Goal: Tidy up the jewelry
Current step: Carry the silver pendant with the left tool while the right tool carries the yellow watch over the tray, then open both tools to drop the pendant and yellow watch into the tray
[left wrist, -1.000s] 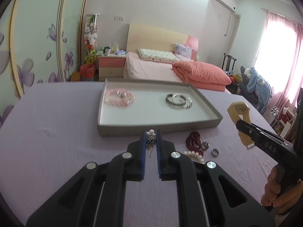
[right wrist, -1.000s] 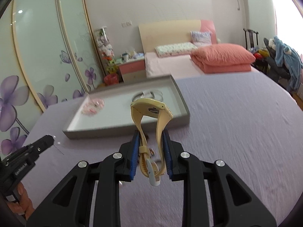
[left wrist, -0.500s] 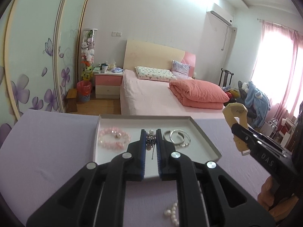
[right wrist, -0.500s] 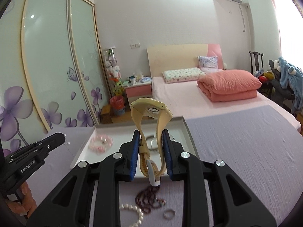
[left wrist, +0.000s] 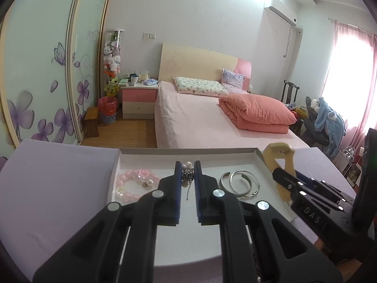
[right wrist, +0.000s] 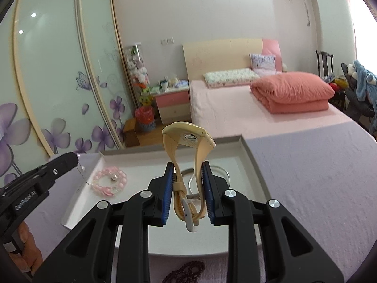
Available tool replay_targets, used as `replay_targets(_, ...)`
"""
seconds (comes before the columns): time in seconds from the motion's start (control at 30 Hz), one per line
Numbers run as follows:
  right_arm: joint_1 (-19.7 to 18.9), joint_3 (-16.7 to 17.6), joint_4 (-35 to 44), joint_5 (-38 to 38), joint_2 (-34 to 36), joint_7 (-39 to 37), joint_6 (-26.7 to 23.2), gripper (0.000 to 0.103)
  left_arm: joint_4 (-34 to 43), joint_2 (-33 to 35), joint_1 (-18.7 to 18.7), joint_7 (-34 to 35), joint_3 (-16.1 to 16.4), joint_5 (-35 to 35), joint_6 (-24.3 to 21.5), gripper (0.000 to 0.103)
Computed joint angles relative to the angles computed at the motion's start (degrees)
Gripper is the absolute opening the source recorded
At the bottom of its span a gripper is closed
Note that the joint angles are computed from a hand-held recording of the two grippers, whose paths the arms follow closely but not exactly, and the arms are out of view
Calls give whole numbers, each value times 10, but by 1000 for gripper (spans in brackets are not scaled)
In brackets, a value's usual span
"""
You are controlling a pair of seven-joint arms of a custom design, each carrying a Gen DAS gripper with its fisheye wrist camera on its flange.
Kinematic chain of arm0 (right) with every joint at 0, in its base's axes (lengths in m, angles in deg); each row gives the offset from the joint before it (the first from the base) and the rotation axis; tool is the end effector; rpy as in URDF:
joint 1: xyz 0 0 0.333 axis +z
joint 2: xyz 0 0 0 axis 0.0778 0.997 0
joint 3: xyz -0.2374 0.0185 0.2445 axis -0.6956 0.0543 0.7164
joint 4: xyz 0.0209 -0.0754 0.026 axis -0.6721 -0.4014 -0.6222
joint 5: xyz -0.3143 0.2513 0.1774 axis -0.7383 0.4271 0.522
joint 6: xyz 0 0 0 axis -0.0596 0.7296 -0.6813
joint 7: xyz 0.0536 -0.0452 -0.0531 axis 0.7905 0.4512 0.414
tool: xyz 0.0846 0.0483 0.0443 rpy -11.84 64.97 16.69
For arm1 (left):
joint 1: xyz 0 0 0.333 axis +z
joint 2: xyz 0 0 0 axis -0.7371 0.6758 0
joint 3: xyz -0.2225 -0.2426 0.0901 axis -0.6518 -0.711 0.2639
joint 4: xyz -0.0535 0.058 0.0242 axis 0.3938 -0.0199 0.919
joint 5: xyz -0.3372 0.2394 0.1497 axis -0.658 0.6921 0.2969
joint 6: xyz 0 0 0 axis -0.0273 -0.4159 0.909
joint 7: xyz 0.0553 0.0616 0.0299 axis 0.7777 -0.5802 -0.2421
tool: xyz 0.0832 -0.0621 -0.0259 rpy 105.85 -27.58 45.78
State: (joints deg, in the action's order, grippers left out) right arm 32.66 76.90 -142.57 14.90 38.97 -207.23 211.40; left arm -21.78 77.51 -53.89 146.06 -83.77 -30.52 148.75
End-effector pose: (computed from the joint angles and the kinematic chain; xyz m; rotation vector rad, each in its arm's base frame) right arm 0.4595 0.3918 0.5254 -1.2207 1.9245 -0.8949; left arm 0.6368 -0.1622 0.5361 -1.2521 2.1481 -1.3272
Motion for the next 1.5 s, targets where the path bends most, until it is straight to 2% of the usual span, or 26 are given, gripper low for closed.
replay_targets(0.23,-2,-15,21,35,32,-25,12,26,29,45,3,-14,-15,29,23,11)
replay_targets(0.57,2,-33,35,82,55,-54,26,28,52,88,23,-97,-36,120,23,11)
replay_targets(0.63,2,-35,37,85,57,-58,29,31,54,91,28,-102,-41,127,23,11)
replay_targets(0.77,1,-39,36,97,57,-64,39,42,63,99,34,-123,-45,148,15,11)
replay_targets(1.0,0,-39,34,103,57,-71,43,46,64,105,38,-155,-50,179,11,12)
replay_targets(1.07,0,-39,34,103,57,-74,43,47,64,106,39,-162,-51,186,12,13)
replay_targets(1.23,0,-39,31,98,55,-68,42,49,64,106,44,-173,-52,195,18,29)
replay_targets(1.33,2,-36,26,80,49,-57,41,56,62,104,49,-175,-53,195,16,32)
replay_targets(1.5,3,-29,26,57,40,-49,31,56,57,96,52,-172,-53,187,19,36)
